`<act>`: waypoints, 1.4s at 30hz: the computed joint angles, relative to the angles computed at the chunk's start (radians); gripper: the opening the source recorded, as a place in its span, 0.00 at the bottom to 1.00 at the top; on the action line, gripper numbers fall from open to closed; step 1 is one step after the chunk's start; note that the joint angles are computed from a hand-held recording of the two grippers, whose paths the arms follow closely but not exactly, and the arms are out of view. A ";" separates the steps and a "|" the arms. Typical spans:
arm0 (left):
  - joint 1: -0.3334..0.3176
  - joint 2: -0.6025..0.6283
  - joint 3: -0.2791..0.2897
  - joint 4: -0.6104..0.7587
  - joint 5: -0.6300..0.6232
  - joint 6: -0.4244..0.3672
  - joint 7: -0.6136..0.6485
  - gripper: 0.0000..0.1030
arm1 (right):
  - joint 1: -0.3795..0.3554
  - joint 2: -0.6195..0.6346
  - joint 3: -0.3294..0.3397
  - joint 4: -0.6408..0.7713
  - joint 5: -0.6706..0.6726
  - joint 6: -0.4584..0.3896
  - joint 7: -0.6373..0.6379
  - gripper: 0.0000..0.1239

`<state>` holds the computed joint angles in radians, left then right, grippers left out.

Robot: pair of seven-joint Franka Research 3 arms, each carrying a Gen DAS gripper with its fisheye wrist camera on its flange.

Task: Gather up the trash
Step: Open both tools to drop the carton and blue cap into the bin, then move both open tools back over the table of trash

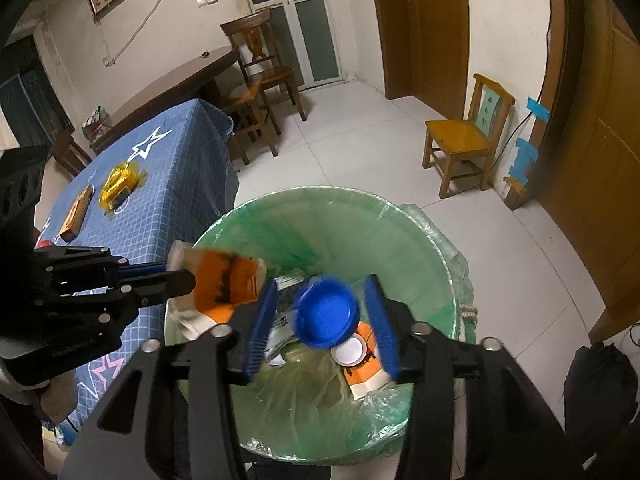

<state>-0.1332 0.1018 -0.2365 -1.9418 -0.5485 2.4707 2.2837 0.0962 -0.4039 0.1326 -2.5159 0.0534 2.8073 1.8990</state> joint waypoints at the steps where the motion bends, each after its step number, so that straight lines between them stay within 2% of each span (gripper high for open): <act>1: 0.001 -0.001 0.000 0.000 -0.006 0.002 0.002 0.35 | 0.001 -0.002 -0.002 -0.002 0.002 0.003 0.000 0.40; 12: 0.012 -0.049 0.019 -0.043 -0.059 -0.009 0.049 0.38 | -0.032 -0.048 0.033 -0.040 -0.022 0.047 0.040 0.41; 20: 0.003 -0.162 0.065 -0.154 -0.121 0.011 0.135 0.38 | -0.106 -0.152 0.148 -0.098 -0.113 0.116 0.148 0.41; 22: -0.002 -0.218 0.095 -0.204 -0.165 0.003 0.194 0.38 | -0.114 -0.186 0.180 -0.123 -0.120 0.154 0.174 0.47; 25: -0.013 -0.292 0.140 -0.268 -0.194 0.000 0.251 0.38 | -0.124 -0.227 0.241 -0.149 -0.123 0.208 0.206 0.49; 32: -0.002 -0.454 0.273 -0.402 -0.233 -0.041 0.350 0.38 | -0.098 -0.231 0.317 -0.160 -0.081 0.303 0.232 0.57; 36: 0.033 -0.523 0.347 -0.453 -0.229 -0.074 0.370 0.38 | -0.044 -0.173 0.332 -0.148 -0.040 0.346 0.220 0.59; 42: 0.157 -0.573 0.492 -0.480 -0.203 -0.093 0.401 0.39 | 0.025 -0.085 0.350 -0.126 0.003 0.386 0.192 0.60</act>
<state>0.0234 -0.4714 0.2553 -2.4217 -0.7517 2.3781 2.6847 0.1207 -0.4887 0.4831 -2.6420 0.0561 3.1932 2.0909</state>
